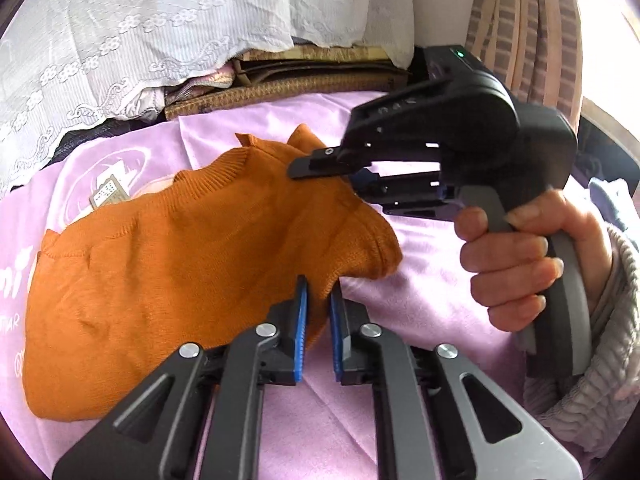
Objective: Fold small clothes
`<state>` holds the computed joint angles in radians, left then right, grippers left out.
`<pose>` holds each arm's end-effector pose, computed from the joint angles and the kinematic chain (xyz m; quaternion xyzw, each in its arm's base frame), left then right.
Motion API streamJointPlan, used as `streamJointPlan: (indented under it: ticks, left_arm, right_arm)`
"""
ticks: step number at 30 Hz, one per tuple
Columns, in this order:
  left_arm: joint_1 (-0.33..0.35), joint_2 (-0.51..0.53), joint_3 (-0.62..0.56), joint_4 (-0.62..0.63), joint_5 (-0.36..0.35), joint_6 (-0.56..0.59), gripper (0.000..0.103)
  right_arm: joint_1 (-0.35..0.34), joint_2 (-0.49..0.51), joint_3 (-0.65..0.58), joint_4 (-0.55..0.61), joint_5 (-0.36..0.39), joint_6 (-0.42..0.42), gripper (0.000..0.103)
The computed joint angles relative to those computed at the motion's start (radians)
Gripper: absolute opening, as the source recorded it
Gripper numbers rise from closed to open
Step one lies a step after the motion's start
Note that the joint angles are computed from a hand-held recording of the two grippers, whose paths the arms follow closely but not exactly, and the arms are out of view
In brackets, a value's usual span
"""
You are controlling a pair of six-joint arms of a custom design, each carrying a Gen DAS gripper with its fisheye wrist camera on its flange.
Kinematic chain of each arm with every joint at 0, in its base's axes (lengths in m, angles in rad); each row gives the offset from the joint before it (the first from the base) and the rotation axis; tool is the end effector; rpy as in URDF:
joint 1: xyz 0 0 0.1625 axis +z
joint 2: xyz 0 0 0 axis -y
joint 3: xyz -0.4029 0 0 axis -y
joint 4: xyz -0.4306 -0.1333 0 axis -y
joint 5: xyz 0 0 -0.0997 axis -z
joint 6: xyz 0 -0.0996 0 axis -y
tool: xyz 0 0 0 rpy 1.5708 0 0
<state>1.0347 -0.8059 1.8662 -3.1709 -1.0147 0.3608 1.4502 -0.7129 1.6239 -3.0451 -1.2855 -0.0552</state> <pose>-0.1561 -0.6266 0.0562 0.3359 0.8669 -0.2786 0.2411 0.0755 -0.7183 0.0582 -0.0084 0.9516 -0.2860 0.1119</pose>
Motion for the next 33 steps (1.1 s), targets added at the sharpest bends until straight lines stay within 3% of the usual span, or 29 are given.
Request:
streamJointPlan:
  ticks: [12,15,18,21,25,33]
  left_arm:
    - [0.008,-0.096,0.082,-0.072,-0.007,-0.058,0.007]
    - [0.016,-0.115,0.091,-0.095,-0.008,-0.079,0.003]
    - [0.038,-0.147,0.091,-0.067,-0.053,-0.119,0.002]
    - [0.059,-0.19,0.108,-0.032,-0.144,-0.138,0.002]
    - [0.057,-0.203,0.116,-0.047,-0.107,-0.143,0.015]
    - [0.131,-0.225,0.029,0.07,0.077,-0.151,0.017]
  right_arm:
    - [0.091,0.012,-0.033,0.004,-0.085,-0.025,0.014]
    - [0.12,0.021,-0.046,0.008,-0.12,-0.019,0.014]
    - [0.143,0.026,-0.054,0.006,-0.139,-0.015,0.014]
    - [0.168,0.031,-0.065,0.013,-0.153,-0.022,0.014]
    - [0.203,0.043,-0.083,0.035,-0.195,-0.034,0.014]
    - [0.268,0.1,-0.145,0.057,-0.254,-0.033,0.014]
